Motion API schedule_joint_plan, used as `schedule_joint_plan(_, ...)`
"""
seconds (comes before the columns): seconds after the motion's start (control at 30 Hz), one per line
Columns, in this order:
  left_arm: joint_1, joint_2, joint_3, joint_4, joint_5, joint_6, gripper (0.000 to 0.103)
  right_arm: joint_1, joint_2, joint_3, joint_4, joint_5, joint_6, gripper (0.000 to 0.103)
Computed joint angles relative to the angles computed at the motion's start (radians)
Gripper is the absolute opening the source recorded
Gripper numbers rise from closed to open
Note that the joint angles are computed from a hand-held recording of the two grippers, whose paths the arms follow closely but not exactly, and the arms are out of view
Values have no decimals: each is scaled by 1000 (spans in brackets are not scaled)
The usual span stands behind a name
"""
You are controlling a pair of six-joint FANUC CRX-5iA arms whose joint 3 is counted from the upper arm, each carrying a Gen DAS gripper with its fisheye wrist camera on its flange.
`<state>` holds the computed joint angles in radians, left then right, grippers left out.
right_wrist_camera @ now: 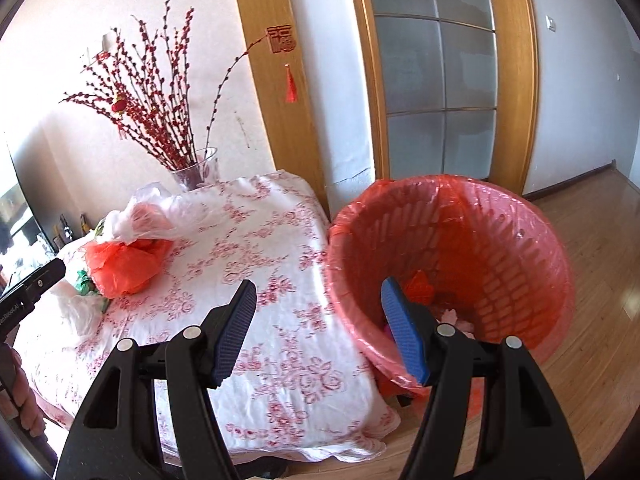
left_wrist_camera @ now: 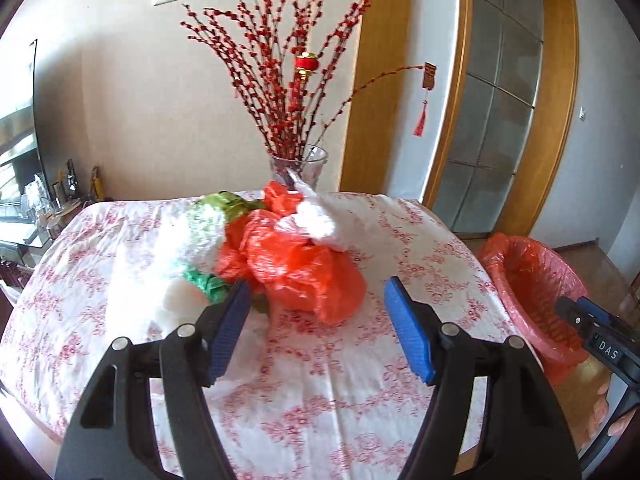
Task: Collect trash
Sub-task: 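Return both tools to the table and close the right tool on a clear bag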
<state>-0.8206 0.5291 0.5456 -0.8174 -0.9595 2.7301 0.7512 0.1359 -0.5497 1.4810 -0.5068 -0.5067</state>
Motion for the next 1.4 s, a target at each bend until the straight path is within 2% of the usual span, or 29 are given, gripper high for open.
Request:
schedule_joint_plan(0.27,8,-110,-133,-81,-83,108,68,21,95,129,23,92,51,64)
schedule_joint_plan(0.4,22,-156,-185,-100,-96,153,68,33,178,248,-31,160,132,56)
schedule_joint_plan(0.47,26,-171,-202,-113,-109,166,68,50,235,333,-116,184,227,53)
schedule_joint_plan(0.57,45,-187,-220,-111,-110,173,69,86,321,473,-320,192,425,53)
schedule_joint_plan(0.7,65,-204,-249,-101,-97,184,69,131,429,683,-630,134,732,53)
schedule_joint_plan(0.83,82,-216,-270,-92,-82,185,69,150,499,827,-836,66,950,52)
schedule_joint_plan(0.97,92,-218,-279,-83,-73,184,69,152,537,914,-989,-8,1112,39)
schedule_joint_plan(1.03,97,-218,-283,-79,-68,183,69,150,544,930,-1026,-33,1143,24)
schedule_joint_plan(1.13,101,-217,-284,-71,-70,180,69,145,520,881,-1001,0,1107,16)
schedule_joint_plan(1.4,99,-218,-284,-60,-74,179,69,99,388,604,-596,137,695,15)
